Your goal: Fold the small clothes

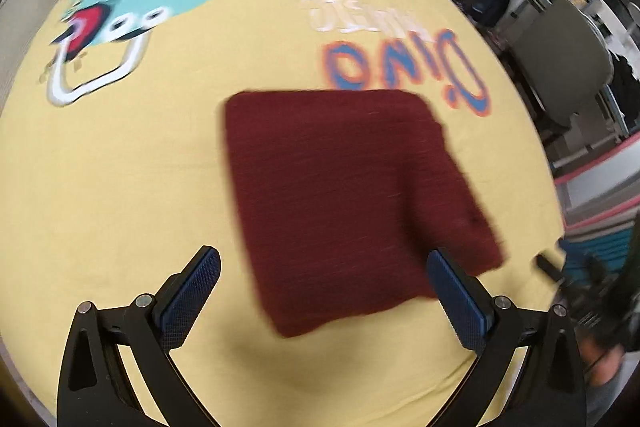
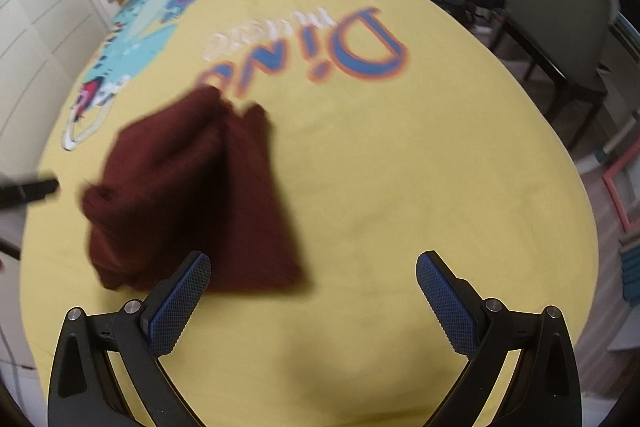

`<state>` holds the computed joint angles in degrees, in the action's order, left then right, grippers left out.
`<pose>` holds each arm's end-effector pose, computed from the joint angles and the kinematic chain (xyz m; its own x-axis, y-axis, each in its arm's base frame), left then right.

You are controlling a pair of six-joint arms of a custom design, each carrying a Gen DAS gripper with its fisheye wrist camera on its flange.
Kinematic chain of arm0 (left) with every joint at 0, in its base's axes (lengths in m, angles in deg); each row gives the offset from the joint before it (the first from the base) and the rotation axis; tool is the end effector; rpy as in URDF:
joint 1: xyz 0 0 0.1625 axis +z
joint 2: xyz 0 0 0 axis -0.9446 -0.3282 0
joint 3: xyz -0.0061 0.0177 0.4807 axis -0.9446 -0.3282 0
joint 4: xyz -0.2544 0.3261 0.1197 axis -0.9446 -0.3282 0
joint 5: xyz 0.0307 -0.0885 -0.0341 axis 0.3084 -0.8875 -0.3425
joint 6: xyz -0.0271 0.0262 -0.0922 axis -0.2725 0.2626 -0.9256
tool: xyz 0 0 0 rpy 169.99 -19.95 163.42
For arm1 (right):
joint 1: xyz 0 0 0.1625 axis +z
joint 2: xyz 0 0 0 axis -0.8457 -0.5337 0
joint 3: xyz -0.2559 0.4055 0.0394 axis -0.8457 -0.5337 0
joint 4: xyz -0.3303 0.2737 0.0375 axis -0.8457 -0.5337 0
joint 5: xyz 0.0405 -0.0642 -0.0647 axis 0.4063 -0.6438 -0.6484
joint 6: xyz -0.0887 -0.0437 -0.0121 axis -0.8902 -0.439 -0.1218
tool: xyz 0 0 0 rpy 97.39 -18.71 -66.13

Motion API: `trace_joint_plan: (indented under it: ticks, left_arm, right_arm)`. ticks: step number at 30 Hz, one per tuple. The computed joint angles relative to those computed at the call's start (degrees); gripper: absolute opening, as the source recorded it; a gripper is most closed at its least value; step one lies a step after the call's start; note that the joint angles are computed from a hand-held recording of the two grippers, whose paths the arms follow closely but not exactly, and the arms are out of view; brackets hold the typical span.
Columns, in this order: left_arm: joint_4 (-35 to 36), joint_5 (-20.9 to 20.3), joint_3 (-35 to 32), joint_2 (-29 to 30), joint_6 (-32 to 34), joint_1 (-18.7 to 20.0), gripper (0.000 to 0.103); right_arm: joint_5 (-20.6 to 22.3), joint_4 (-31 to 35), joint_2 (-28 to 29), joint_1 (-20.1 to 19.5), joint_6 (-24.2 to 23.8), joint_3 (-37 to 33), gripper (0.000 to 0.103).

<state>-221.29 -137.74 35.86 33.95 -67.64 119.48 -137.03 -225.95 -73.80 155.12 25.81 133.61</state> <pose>-0.2680 -0.5869 0.1267 -0.8222 0.1901 -0.5366 0.2986 0.9465 -0.1221 0.1303 -0.4447 0.2746 -0.8069 0.0997 0.5822 -0.1793 0.8978 -0.4023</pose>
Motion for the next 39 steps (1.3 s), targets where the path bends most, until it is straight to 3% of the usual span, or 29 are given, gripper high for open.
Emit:
trace_joint_plan:
  ticks: [7, 12, 15, 18, 19, 20, 21, 23, 25, 30, 36, 39]
  left_arm:
    - [2.12, 1.45, 7.67, -8.51, -1.90, 1.92, 0.102]
    - [1.48, -0.27, 11.05, -12.72, -2.46, 2.53, 0.102]
    - [1.68, -0.34, 11.68, -13.50, -1.96, 2.56, 0.102]
    - [1.81, 0.21, 11.98, -13.56, -1.38, 2.43, 0.102]
    - [1.66, 0.09, 12.01, -13.43, -1.15, 2.56, 0.102]
    - [1.70, -0.05, 11.97, -13.34, -1.09, 2.69, 0.102]
    - [1.77, 0.13, 11.94, -13.17, -0.97, 2.76, 0.102]
    - [1.83, 0.39, 11.86, -12.77, -0.61, 3.02, 0.102]
    - [1.60, 0.23, 11.78, -12.49, -0.41, 3.16, 0.102]
    - [0.13, -0.48, 11.69, -12.00, 0.25, 2.87, 0.102]
    - [0.09, -1.07, 11.43, -10.75, 1.29, 2.22, 0.102]
    - [0.53, -1.50, 11.21, -9.78, 0.52, 2.23, 0.102]
  right_arm:
    - [-0.08, 12.57, 8.48, 5.41, 2.67, -12.55, 0.102]
    - [1.68, 22.95, 14.88, 6.32, 6.19, -20.22, 0.089]
    - [3.85, 27.43, 18.03, 6.11, 7.75, -22.80, 0.087]
    - [2.26, 32.39, 20.84, 5.92, 10.06, -24.31, 0.086]
    - [0.28, 34.57, 21.70, 5.68, 11.81, -24.48, 0.084]
    - [-0.62, 35.37, 21.95, 5.43, 12.82, -24.37, 0.069]
    - [-0.73, 35.30, 21.93, 5.10, 13.42, -24.03, 0.059]
    - [4.22, 32.40, 20.04, 3.21, 13.50, -22.04, 0.030]
    - [7.93, 28.87, 17.79, 2.05, 12.20, -19.96, 0.024]
    - [8.94, 24.31, 13.89, 2.01, 8.96, -16.89, 0.020]
    - [5.61, 21.62, 9.85, 1.74, 7.55, -13.22, 0.020]
    - [4.57, 21.23, 8.51, -0.52, 7.19, -11.01, 0.027]
